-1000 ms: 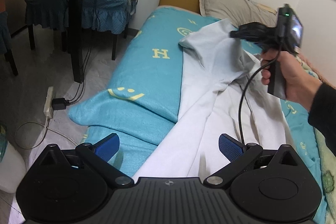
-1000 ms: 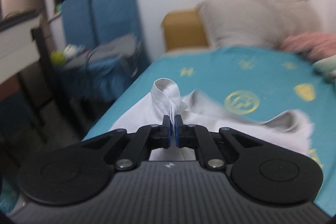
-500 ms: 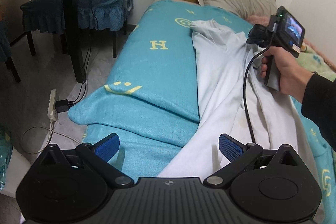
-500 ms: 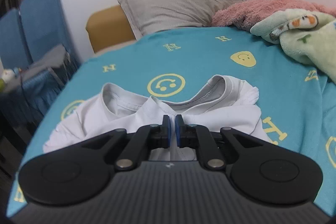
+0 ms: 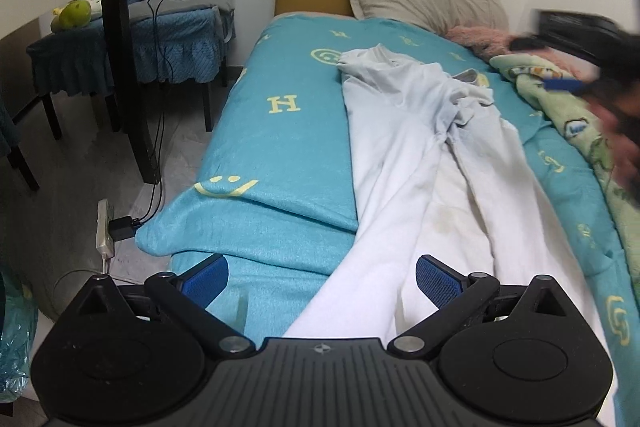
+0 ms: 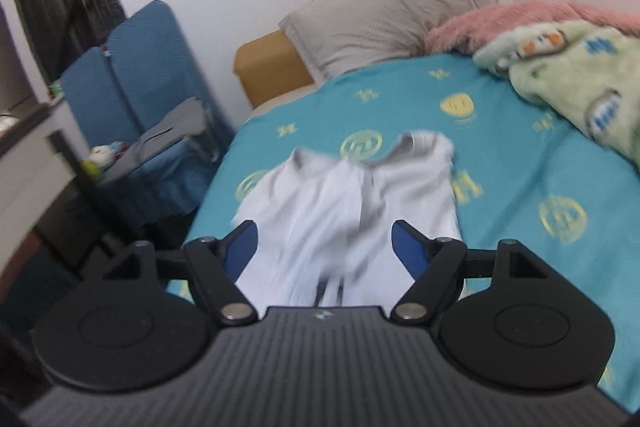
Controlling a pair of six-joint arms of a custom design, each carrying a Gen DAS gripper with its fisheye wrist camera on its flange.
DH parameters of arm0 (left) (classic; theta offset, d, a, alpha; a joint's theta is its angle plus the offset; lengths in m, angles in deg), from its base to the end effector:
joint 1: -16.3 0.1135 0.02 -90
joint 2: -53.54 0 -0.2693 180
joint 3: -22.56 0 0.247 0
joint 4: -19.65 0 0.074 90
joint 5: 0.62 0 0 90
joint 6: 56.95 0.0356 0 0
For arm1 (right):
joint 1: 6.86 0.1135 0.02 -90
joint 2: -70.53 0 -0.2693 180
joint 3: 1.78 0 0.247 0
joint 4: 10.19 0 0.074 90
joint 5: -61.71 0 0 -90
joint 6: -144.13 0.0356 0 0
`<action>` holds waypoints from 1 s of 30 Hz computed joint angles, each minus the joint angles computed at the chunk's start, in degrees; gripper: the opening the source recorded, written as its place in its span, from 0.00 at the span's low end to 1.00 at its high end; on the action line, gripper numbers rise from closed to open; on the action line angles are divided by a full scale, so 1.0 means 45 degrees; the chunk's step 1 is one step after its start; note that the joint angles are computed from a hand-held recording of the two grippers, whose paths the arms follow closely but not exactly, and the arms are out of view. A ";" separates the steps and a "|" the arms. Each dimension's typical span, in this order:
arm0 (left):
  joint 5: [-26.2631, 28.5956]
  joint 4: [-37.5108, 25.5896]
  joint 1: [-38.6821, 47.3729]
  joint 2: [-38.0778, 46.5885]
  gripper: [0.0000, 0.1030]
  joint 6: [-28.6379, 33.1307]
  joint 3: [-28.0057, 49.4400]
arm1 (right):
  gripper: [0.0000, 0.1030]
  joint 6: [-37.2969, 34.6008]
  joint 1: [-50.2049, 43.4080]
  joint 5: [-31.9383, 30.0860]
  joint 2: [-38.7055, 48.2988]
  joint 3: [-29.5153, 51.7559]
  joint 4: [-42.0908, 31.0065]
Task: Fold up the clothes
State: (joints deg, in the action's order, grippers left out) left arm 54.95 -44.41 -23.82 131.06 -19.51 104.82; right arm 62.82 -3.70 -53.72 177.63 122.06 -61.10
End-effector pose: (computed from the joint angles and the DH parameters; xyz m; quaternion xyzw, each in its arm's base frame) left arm 0.2123 -0.1526 0.3080 -0.1776 0.9073 0.0142 0.3809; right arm 0.4221 0.0386 0.3824 -0.0613 0.8659 0.2406 0.4342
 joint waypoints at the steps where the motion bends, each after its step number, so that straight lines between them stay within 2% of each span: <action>1: 0.0225 -0.0041 -0.0020 -0.0248 0.98 -0.0084 -0.0062 | 0.73 -0.0249 -0.0297 -0.0392 -0.0921 -0.0840 -0.0346; 4: 0.1583 0.0358 0.0128 -0.1497 0.97 -0.0635 -0.0655 | 0.73 -0.0988 -0.1282 -0.1328 -0.3104 -0.2598 -0.1739; 8: 0.1225 -0.0964 -0.0596 -0.1668 0.97 -0.1473 -0.0086 | 0.73 -0.2101 -0.2978 -0.3074 -0.5136 -0.4400 -0.3282; 11: 0.1694 -0.1795 -0.0574 -0.1631 0.97 -0.1891 0.0221 | 0.73 -0.3059 -0.4121 -0.3708 -0.5861 -0.5136 -0.4479; 12: 0.2289 -0.1676 -0.0277 -0.1803 0.96 -0.1862 0.0111 | 0.73 -0.3310 -0.4501 -0.3936 -0.6011 -0.5314 -0.4829; 16: 0.6330 -0.1003 0.2113 -0.2504 0.89 -0.1309 -0.0561 | 0.73 -0.3531 -0.5731 -0.4920 -0.6284 -0.5664 -0.5582; 18: 0.7702 -0.1055 0.3071 -0.2612 0.85 -0.0822 -0.0664 | 0.73 -0.3423 -0.5962 -0.5143 -0.6374 -0.5821 -0.5410; 20: 0.7560 -0.2030 0.3392 -0.2288 0.84 0.0015 -0.0077 | 0.73 -0.3423 -0.6013 -0.5182 -0.6239 -0.5838 -0.5395; 23: 0.7146 -0.3393 0.3834 -0.1827 0.84 0.1969 0.0525 | 0.73 -0.3419 -0.5981 -0.5160 -0.5935 -0.5763 -0.5560; 26: 0.7990 -0.3951 0.4549 -0.1786 0.83 0.3723 -0.0063 | 0.73 -0.3419 -0.5901 -0.5044 -0.5760 -0.5715 -0.5653; 28: 0.8734 -0.4145 0.4901 -0.1795 0.77 0.4494 -0.0617 | 0.73 -0.3381 -0.5825 -0.4994 -0.5750 -0.5701 -0.5633; 30: 0.9752 -0.3846 0.5503 -0.2107 0.64 0.4731 -0.1210 | 0.73 -0.3256 -0.5749 -0.4988 -0.5764 -0.5699 -0.5513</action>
